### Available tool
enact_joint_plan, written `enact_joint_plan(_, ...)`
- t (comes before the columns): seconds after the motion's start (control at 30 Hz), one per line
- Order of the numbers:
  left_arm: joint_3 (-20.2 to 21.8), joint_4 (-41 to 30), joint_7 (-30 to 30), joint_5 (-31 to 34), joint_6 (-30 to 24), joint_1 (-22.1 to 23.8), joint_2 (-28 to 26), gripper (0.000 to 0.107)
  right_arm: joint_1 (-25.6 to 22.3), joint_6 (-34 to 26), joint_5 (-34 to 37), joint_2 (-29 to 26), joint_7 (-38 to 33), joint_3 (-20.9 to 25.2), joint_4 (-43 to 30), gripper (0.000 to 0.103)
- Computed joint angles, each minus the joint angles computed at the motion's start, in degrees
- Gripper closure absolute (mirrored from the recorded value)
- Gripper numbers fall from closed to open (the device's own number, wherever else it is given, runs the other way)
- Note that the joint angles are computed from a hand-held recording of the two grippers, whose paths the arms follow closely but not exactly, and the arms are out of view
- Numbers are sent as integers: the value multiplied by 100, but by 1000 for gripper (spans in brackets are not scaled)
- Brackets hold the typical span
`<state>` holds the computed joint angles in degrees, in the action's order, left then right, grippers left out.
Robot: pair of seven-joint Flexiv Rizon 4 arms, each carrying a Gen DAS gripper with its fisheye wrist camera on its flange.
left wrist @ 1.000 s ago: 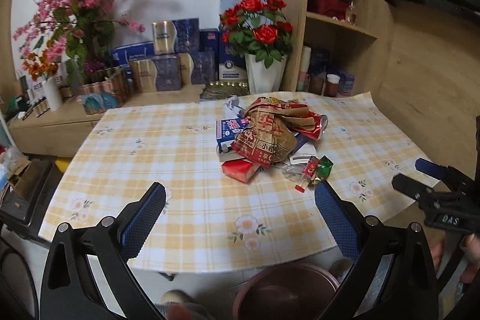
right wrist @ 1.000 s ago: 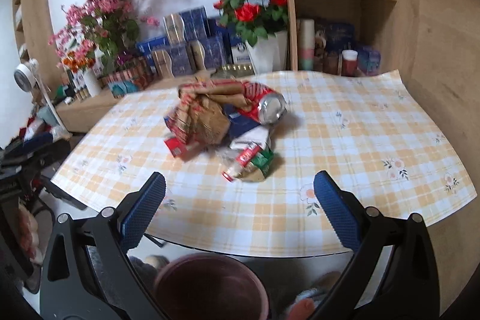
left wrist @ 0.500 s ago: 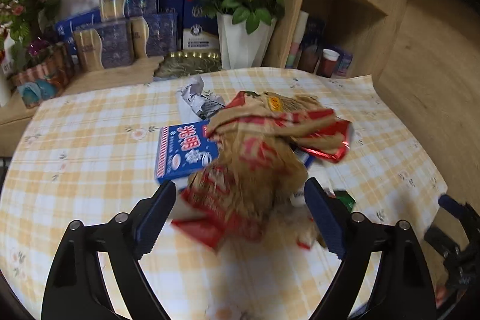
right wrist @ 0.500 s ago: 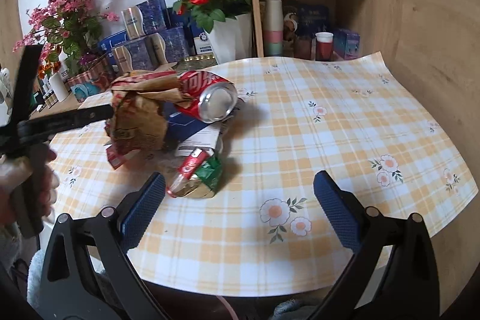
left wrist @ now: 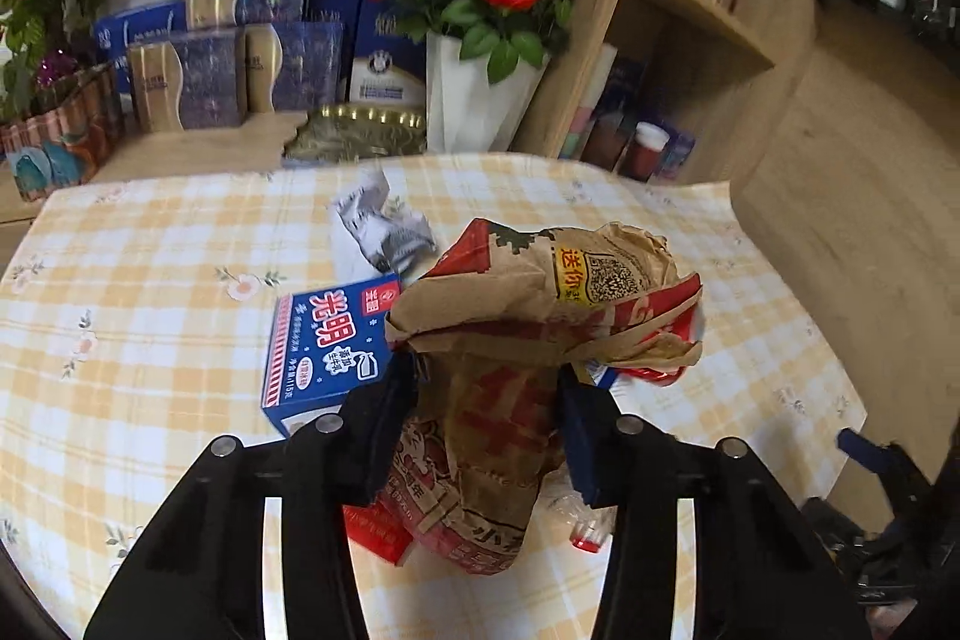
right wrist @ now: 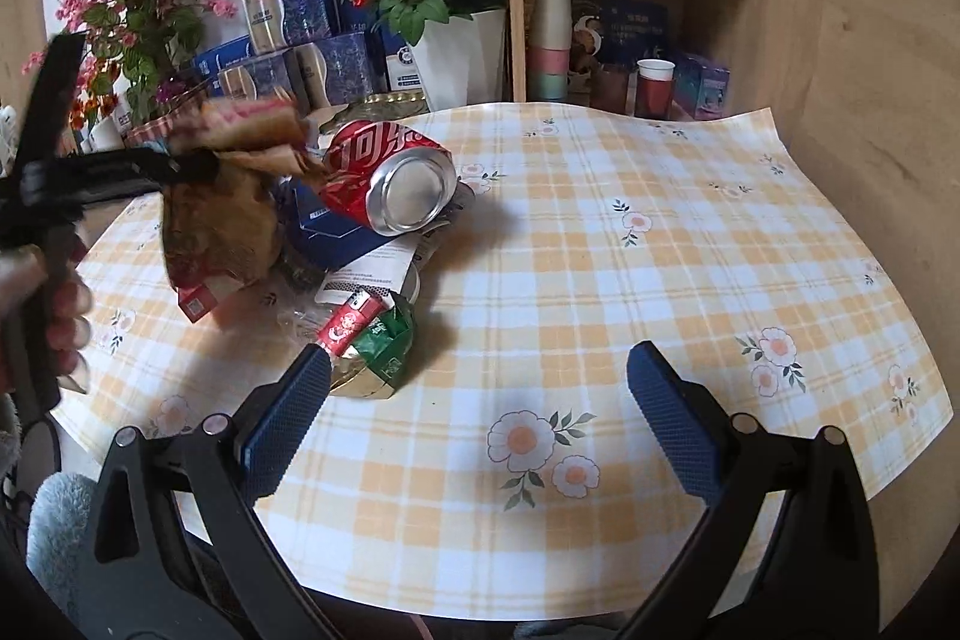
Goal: Collect trash
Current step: 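Grasp the crumpled brown paper bag with the left tool while the right tool reaches toward the red can, then grasp the red Coca-Cola can with the right tool while the left tool holds the bag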
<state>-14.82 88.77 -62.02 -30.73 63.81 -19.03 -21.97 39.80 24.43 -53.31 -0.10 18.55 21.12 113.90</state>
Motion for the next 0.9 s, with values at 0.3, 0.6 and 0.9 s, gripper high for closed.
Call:
enact_joint_plan(0.3,-50,679,728,-574,278,65,728,62,53,142,-227,-102,-224,-59,-222,6)
enact_joint_plan(0.6,97,1643,1659,-1765,740,-96,1473,62,46,280,-316,-138,-376,-93,-309,6)
enact_joint_plan(0.9,437,2221,1877,-2522,718,-260,1799,62,-155,836,-505,-150,41,-238,-143,6)
